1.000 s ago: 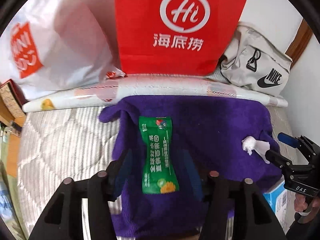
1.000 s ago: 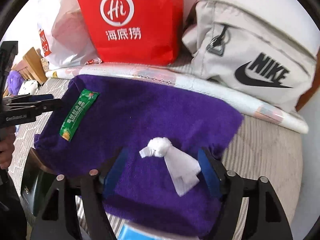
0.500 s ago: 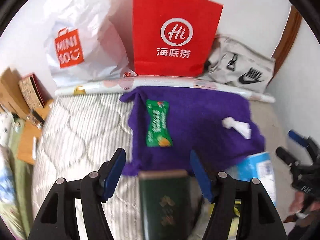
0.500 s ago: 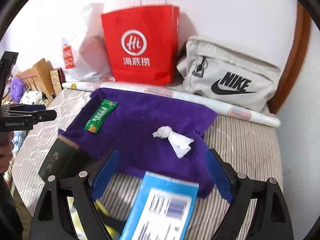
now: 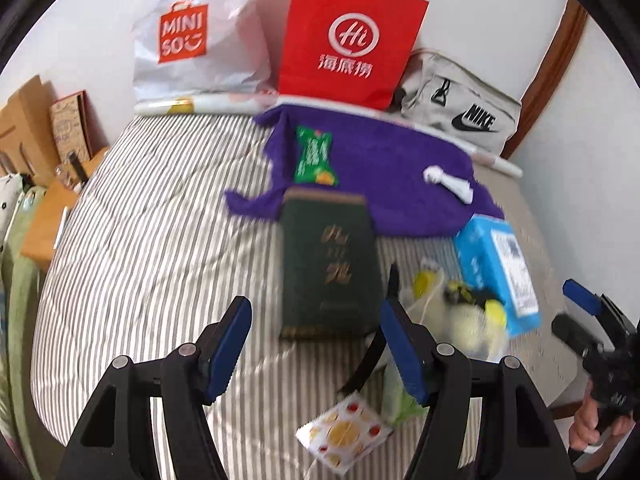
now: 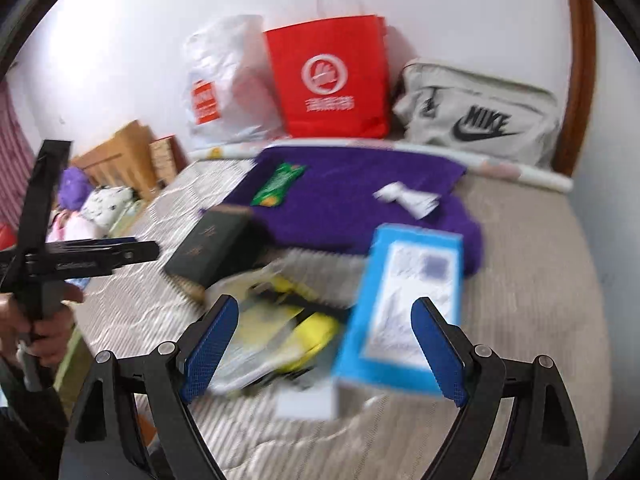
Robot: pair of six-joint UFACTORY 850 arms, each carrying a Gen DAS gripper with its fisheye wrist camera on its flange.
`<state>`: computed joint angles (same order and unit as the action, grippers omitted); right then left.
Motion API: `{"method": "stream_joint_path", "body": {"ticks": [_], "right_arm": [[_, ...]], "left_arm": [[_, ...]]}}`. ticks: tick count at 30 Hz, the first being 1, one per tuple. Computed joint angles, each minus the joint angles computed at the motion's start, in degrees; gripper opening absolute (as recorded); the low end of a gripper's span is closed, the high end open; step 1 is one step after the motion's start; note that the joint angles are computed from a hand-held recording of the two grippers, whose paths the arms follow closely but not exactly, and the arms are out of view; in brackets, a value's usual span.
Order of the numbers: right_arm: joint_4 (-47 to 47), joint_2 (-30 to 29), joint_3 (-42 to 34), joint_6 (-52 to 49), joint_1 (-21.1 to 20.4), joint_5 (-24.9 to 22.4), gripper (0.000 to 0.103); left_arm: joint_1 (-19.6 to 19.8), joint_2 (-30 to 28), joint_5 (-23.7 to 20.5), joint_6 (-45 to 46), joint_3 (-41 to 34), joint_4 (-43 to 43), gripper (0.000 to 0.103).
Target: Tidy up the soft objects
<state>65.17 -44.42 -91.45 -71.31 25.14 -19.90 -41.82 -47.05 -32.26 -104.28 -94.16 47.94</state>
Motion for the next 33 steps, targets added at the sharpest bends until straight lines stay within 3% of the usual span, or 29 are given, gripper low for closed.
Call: {"method": "stream_joint_path", "body": {"ticks": [7, 11, 13, 16, 21, 24, 26, 28, 33], "right_arm": [[-0.44, 0.38, 3.29, -6.03, 4.57, 5.96, 0.082], [-12.94, -2.64, -1.26, 5.74, 5.11, 6.75, 0.078], [-20.37, -4.45, -4.03, 11.78, 5.08, 5.7, 0.078], [-22.88, -7.01, -7.79, 12.2, 4.92, 3.79, 0.078], [-35.14, -13.26, -17.06, 23.83, 4.84, -3.45, 0.076], [-33.1, -14.65, -18.88, 20.9, 4.6, -6.41, 0.061], [-34.92, -14.78, -19.45, 22.8, 4.71, -6.57, 0.035], [-37.08, -14.96, -20.2, 25.0, 4.75, -7.01, 0.023], [-36.24, -14.87, -21.25, 25.5, 4.34, -8.39, 0.009]], "left_arm": [[-1.12, 1.74, -2.7, -0.36, 3.89, 0.91, 0.065], [-1.17, 3.67, -1.29, -3.57, 7.48, 3.48, 0.065], [-1.03, 4.42, 0.27, -4.97, 9.02, 4.85, 0.065], [-0.41, 5.11, 3.12, -6.44, 10.74, 6.14, 0.065], [0.52, 4.5, 5.49, -5.24, 10.89, 5.06, 0.065], [1.02, 4.32, 6.53, -4.61, 11.1, 4.65, 0.065], [1.33, 4.2, 7.21, -4.39, 11.15, 4.7, 0.065], [1.68, 4.02, 8.03, -3.79, 11.15, 4.54, 0.065], [1.97, 3.26, 8.88, -1.84, 10.69, 3.05, 0.065]]}}
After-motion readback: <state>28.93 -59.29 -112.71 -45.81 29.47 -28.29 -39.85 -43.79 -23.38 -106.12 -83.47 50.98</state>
